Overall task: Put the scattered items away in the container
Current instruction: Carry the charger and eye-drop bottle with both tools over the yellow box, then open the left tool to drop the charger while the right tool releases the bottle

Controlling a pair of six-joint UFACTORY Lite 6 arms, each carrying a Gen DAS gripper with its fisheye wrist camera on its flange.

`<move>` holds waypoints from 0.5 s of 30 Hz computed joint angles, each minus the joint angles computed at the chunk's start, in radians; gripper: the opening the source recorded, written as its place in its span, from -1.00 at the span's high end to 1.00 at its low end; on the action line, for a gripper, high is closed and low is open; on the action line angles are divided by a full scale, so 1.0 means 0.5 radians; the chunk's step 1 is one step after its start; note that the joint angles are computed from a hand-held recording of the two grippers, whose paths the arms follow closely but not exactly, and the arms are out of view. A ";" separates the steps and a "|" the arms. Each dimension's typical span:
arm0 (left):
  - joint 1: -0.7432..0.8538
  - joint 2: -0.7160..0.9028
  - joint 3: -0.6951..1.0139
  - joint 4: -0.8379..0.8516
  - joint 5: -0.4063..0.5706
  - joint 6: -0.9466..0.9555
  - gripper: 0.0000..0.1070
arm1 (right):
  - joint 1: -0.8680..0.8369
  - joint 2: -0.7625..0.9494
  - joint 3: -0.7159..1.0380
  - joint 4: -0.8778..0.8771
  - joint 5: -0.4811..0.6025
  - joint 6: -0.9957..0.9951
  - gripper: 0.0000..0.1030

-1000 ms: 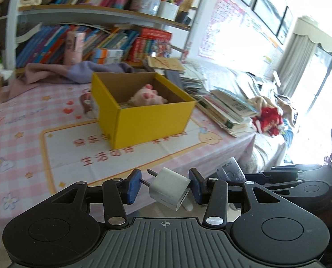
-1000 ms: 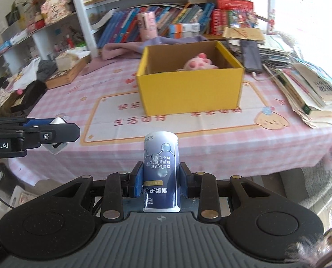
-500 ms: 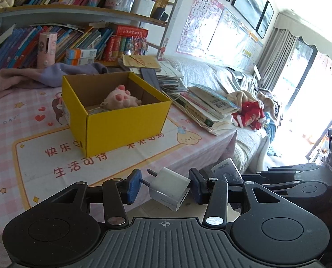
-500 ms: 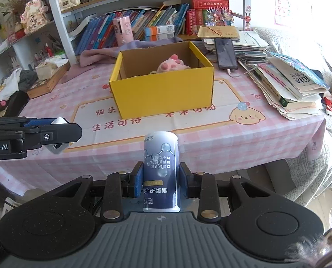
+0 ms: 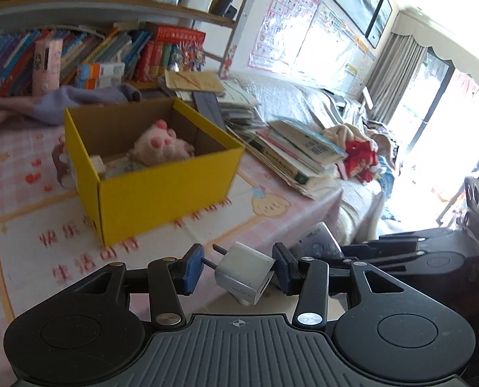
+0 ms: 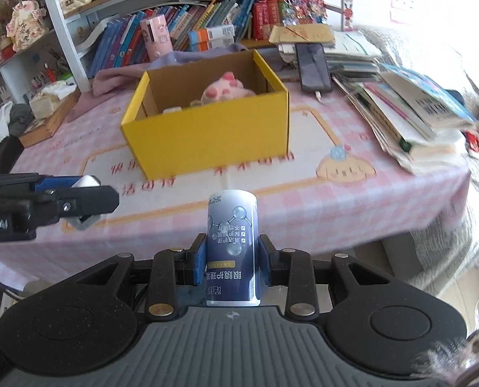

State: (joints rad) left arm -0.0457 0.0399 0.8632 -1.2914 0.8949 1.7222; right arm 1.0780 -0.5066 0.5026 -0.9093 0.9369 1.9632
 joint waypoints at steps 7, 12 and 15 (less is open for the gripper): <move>-0.284 0.407 0.692 -0.265 -0.392 -0.112 0.16 | -1.201 0.088 0.188 -0.300 -0.927 -0.751 0.41; -0.452 0.752 1.129 -0.434 -0.705 -0.171 0.16 | -1.739 0.535 0.551 -0.438 -1.513 -1.080 0.41; -0.522 1.031 1.442 -0.319 -0.868 -0.408 0.16 | -1.927 0.886 0.798 -0.561 -1.789 -1.164 0.41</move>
